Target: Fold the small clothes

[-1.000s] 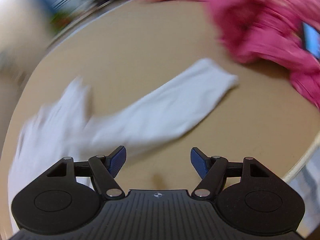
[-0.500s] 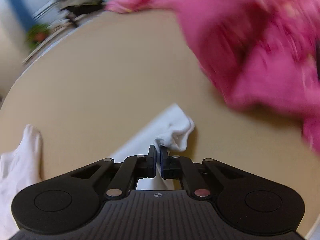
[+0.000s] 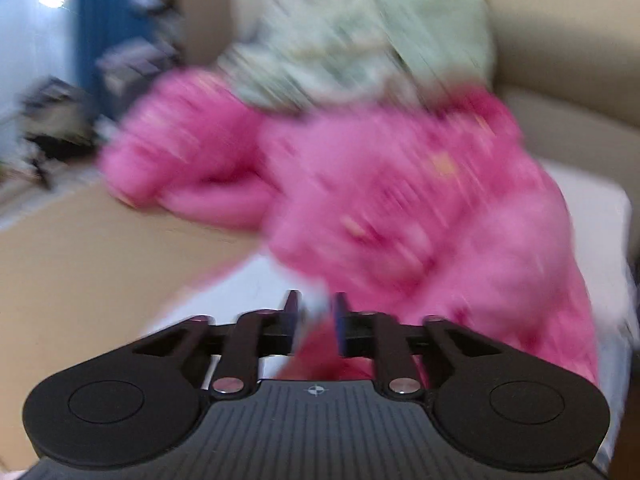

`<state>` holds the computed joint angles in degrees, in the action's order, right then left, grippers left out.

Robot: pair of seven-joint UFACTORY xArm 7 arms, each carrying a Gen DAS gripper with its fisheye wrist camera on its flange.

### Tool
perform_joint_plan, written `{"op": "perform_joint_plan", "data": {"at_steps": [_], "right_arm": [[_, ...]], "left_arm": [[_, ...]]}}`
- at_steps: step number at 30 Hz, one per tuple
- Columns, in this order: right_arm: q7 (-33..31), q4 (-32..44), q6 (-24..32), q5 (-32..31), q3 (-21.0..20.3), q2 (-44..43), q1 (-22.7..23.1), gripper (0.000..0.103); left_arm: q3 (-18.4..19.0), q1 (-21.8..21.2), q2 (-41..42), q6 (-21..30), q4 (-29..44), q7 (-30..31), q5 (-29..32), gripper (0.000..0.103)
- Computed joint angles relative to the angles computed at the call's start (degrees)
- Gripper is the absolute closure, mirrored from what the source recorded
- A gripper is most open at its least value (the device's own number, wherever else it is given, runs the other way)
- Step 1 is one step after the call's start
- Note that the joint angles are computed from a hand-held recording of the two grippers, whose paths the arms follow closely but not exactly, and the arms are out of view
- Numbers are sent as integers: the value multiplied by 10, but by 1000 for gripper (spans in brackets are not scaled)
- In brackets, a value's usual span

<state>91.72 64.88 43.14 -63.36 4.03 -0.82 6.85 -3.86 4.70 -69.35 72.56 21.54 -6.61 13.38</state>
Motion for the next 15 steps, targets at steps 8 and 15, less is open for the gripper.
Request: {"op": "perform_joint_plan", "data": {"at_steps": [8,15], "right_arm": [[56,-211,-158,11,20,-186,13,40],[-248,-357,-183,336,5,-308,289,32]], "left_arm": [[17,21,-2,-5,-4,0,5,7],[47,35,-104,42,-32,45,4,7]]}}
